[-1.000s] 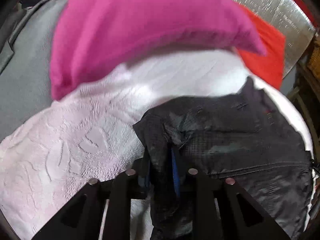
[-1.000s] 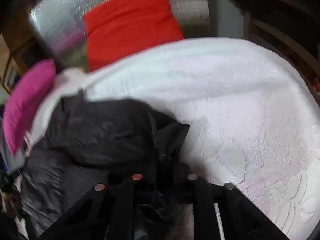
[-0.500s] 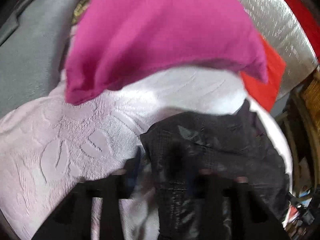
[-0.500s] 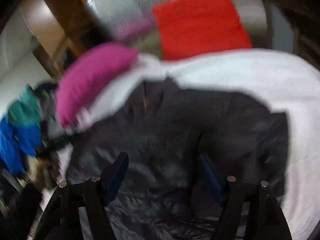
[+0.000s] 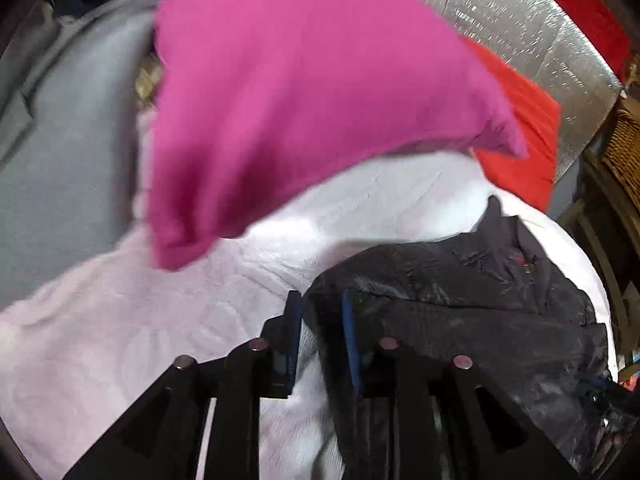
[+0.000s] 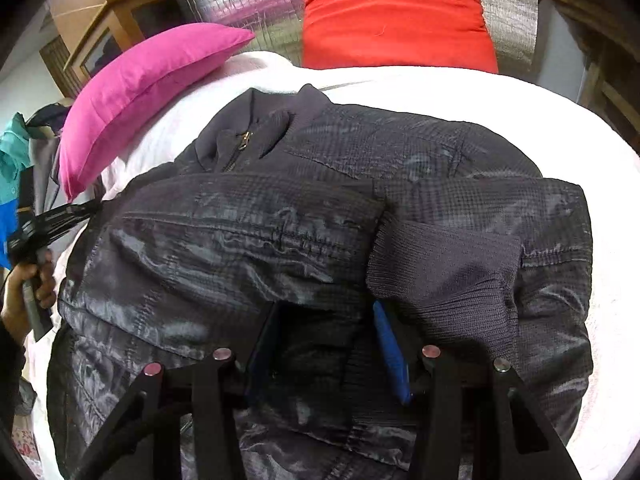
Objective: Fold large clothes
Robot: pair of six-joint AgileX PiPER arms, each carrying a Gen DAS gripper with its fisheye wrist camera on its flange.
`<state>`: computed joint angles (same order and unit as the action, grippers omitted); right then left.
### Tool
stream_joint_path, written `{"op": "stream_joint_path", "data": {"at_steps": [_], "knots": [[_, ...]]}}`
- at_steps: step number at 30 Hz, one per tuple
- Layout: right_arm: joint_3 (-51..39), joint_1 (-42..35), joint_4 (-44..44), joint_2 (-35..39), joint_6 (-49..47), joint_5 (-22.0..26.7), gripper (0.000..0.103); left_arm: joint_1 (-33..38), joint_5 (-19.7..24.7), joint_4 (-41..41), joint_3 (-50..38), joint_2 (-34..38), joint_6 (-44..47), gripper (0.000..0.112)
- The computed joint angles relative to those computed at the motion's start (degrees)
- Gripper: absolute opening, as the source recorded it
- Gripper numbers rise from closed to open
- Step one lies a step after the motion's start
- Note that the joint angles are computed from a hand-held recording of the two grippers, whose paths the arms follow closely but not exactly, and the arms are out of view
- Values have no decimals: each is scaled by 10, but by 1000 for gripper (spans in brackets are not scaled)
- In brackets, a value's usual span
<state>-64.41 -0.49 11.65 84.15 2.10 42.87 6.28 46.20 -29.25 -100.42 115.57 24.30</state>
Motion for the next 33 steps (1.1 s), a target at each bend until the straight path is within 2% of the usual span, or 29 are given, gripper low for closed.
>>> {"op": "stream_joint_path", "data": {"at_steps": [4, 6, 8, 9, 11, 12, 14, 17, 19, 20, 21, 22, 24, 26, 28, 30, 32, 33], "knots": [[2, -4, 1, -18, 15, 4, 56, 20, -34, -63, 130, -98, 115, 27], [10, 6, -17, -40, 42, -5, 57, 1, -71, -53, 182, -125, 139, 28], [24, 28, -55, -67, 75, -25, 59, -28, -124, 10, 226, -129, 114, 28], [27, 38, -84, -70, 100, -30, 64, -45, -144, 68, 236, -120, 71, 28], [16, 43, -116, -31, 121, 4, 68, -72, -176, 162, 243, -98, -4, 29], [19, 31, -98, -27, 98, 5, 68, -74, -188, 176, 251, -105, -19, 30], [28, 22, -79, -47, 87, -8, 68, -76, -169, 199, 239, -116, -52, 29], [40, 1, -46, -86, 70, -19, 68, -58, -155, 144, 249, -154, -2, 35], [54, -10, -28, -109, 54, -28, 69, -52, -182, 82, 285, -185, 43, 57], [58, -13, -36, -101, 59, -23, 73, -59, -202, 86, 301, -194, 34, 60], [55, -15, -37, -81, 61, -10, 74, -69, -215, 112, 314, -197, 10, 64], [55, -24, -17, -66, 40, -5, 75, -81, -205, 161, 306, -184, -31, 64], [56, -33, -4, -81, 38, -7, 74, -103, -154, 241, 270, -133, -103, 64], [50, -58, 44, -137, 25, 14, 74, -94, -166, 229, 284, -159, -115, 64], [47, -63, 29, -202, 34, 28, 74, -72, -150, 160, 298, -199, -55, 64], [48, -92, 54, -261, 22, 55, 74, -48, -138, 119, 326, -250, -14, 64], [56, -169, 108, -339, -24, 114, 77, -11, -119, 59, 373, -317, 49, 67], [59, -226, 145, -377, -58, 158, 77, 4, -104, 41, 387, -343, 68, 70]]}}
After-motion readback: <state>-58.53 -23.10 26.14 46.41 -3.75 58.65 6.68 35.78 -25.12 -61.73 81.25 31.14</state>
